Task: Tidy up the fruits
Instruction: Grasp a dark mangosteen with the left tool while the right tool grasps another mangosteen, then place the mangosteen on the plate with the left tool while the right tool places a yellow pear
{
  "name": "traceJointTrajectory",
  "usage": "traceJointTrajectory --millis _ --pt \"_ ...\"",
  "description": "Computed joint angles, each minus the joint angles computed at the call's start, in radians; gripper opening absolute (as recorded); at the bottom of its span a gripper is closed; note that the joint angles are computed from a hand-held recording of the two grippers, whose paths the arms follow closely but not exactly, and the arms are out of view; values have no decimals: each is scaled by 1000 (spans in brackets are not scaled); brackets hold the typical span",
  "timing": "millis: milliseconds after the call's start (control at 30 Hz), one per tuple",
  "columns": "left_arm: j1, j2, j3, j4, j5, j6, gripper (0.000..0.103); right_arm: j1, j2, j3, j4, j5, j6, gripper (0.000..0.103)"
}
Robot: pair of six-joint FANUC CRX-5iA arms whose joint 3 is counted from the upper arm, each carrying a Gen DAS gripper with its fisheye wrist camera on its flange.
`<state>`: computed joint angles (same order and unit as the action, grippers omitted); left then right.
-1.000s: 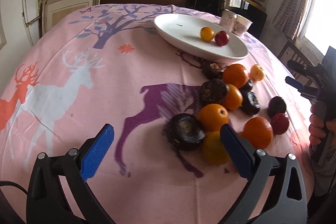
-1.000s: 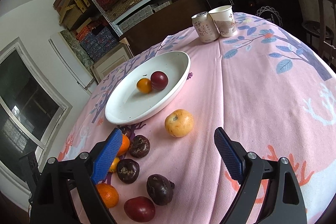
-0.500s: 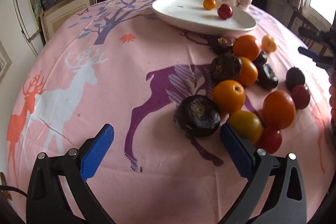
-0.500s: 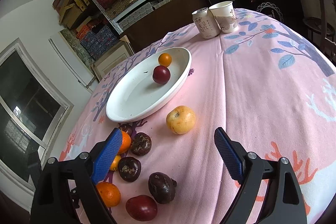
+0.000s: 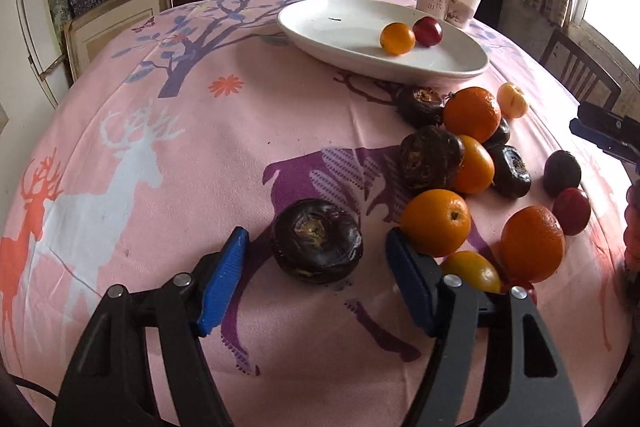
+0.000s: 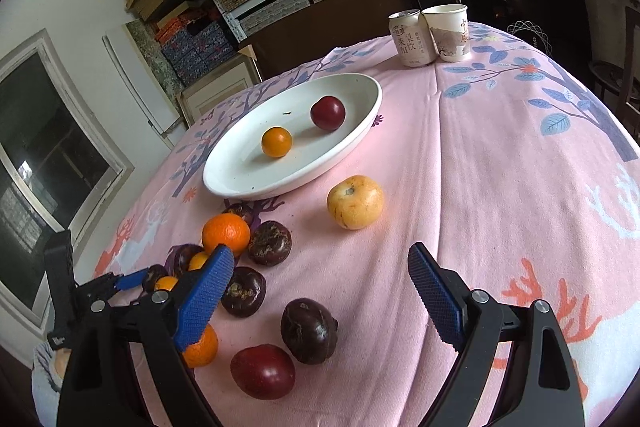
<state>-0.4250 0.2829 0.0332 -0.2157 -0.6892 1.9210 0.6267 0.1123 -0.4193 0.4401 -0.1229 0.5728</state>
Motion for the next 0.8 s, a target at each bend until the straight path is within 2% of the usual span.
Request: traceJointTrajectory --millis 67,100,167,233,267,333,400,533,667,700,800 --pt "-1 -4 -7 1 12 0 64 5 -8 -19 38 -1 -23 90" --pt "-1 -6 -11 4 18 -3 61 12 -12 -14 -2 -13 16 90" --pt "-1 -9 -15 5 25 -2 49 22 -14 6 -94 -47 107 89" --pt "6 -17 -30 18 42 0 42 32 -20 12 -147 -73 164 82" --pt "18 -24 -51 49 65 -18 42 37 -23 15 -174 -87 194 79" --pt "38 -36 -84 107 102 -51 42 45 -26 25 -225 -111 252 57" --pt "42 -37 -91 121 110 -59 42 40 -13 78 -369 -161 399 43" --pt "22 -26 -59 61 77 -17 42 24 26 167 -520 -262 547 42" --pt "17 -21 -49 47 66 -10 42 -4 43 213 -640 -292 639 41" --pt "17 -21 -50 49 68 -12 42 -9 45 221 -672 -299 669 34" --pt "38 -42 -101 142 137 -80 41 -19 43 229 -725 -302 717 33"
